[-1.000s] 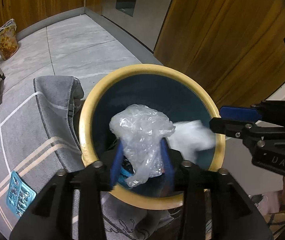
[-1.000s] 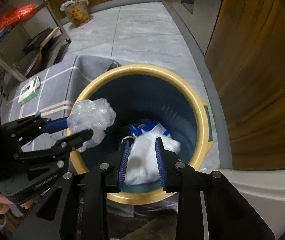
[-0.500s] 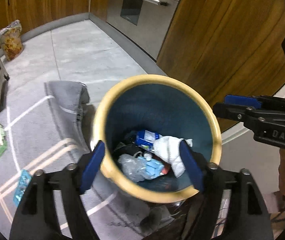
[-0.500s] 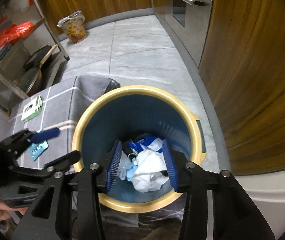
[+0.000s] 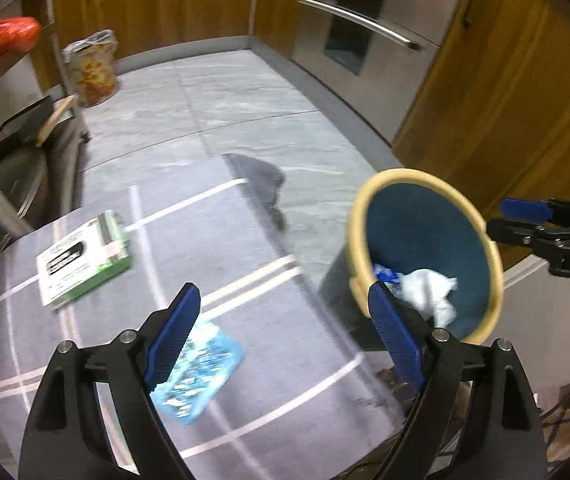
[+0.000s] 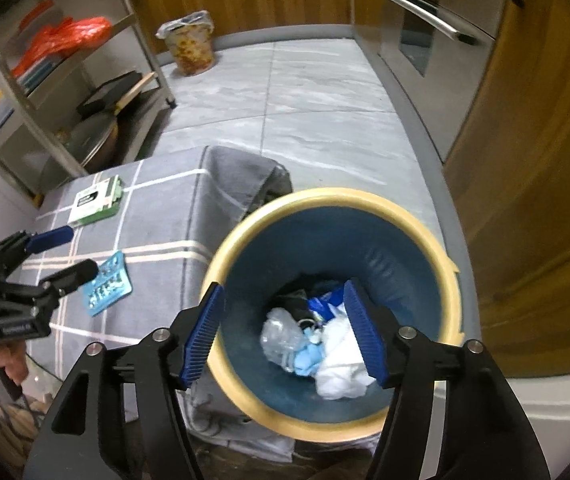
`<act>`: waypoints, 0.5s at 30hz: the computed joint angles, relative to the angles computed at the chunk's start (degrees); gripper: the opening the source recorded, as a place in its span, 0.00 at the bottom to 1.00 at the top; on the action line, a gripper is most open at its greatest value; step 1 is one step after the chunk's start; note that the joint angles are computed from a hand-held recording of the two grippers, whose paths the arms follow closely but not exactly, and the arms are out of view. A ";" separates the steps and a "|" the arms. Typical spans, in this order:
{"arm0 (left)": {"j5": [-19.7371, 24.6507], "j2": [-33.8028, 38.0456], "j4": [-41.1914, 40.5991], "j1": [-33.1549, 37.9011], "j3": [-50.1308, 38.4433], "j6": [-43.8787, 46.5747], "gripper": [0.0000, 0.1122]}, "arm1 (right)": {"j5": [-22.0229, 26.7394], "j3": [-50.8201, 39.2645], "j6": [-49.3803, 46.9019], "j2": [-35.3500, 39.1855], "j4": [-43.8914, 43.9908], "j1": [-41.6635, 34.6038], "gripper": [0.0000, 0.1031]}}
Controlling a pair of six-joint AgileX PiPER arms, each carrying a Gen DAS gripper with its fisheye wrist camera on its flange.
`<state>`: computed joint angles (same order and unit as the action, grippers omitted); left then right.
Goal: Collect trash
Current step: 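Move both open tools back over the cloth toward the blister pack and box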
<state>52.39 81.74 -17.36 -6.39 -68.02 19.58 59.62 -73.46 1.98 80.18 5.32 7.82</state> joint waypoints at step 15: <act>-4.13 3.68 2.56 11.59 10.35 13.87 0.76 | 0.24 -4.67 4.79 5.02 -2.13 8.23 0.64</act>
<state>48.26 85.43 -14.80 5.20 -57.67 33.45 59.85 -78.13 6.77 85.20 3.19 16.05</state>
